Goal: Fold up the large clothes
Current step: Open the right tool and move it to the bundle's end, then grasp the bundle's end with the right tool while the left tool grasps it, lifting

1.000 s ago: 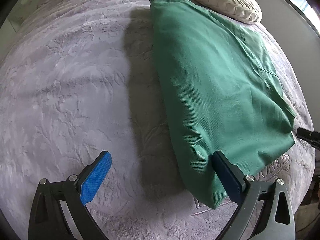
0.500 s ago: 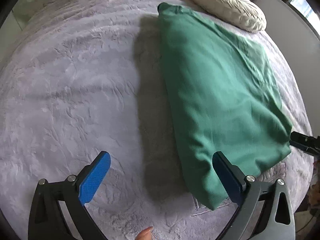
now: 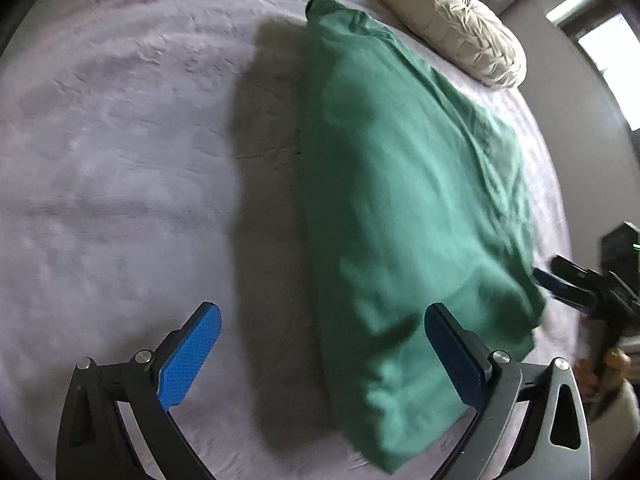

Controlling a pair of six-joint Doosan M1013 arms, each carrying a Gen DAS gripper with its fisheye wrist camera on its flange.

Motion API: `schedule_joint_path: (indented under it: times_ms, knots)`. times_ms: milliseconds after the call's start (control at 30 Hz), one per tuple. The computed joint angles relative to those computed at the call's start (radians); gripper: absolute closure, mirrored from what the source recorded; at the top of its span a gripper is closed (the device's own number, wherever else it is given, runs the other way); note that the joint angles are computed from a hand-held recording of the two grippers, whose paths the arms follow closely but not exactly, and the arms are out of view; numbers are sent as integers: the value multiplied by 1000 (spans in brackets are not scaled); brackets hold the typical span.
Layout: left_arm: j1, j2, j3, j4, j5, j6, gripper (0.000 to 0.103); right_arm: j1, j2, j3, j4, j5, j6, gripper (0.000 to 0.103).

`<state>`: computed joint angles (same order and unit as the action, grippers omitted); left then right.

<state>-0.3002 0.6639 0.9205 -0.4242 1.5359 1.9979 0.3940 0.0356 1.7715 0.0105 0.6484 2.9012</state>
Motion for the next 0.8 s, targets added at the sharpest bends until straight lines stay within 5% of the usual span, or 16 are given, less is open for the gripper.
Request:
schedule_joint_path:
  times_ms: [200, 367, 633, 700, 733, 800]
  knots:
    - [5, 61, -42, -126, 98, -3, 1, -109, 28, 57, 383, -170, -376, 21]
    - [-16, 69, -33, -163, 109, 25, 1, -169, 78, 51, 723, -195, -736, 20]
    - [-46, 64, -18, -107, 79, 45, 4, -185, 148, -5, 786, -189, -830, 20]
    - [-41, 51, -8, -113, 56, 42, 27, -183, 146, -4, 772, -207, -763, 41]
    - [-35, 43, -3, -124, 47, 54, 33, -181, 145, -2, 777, -209, -752, 68]
    - [-24, 37, -7, -152, 49, 63, 49, -172, 136, 3, 792, -237, -755, 83]
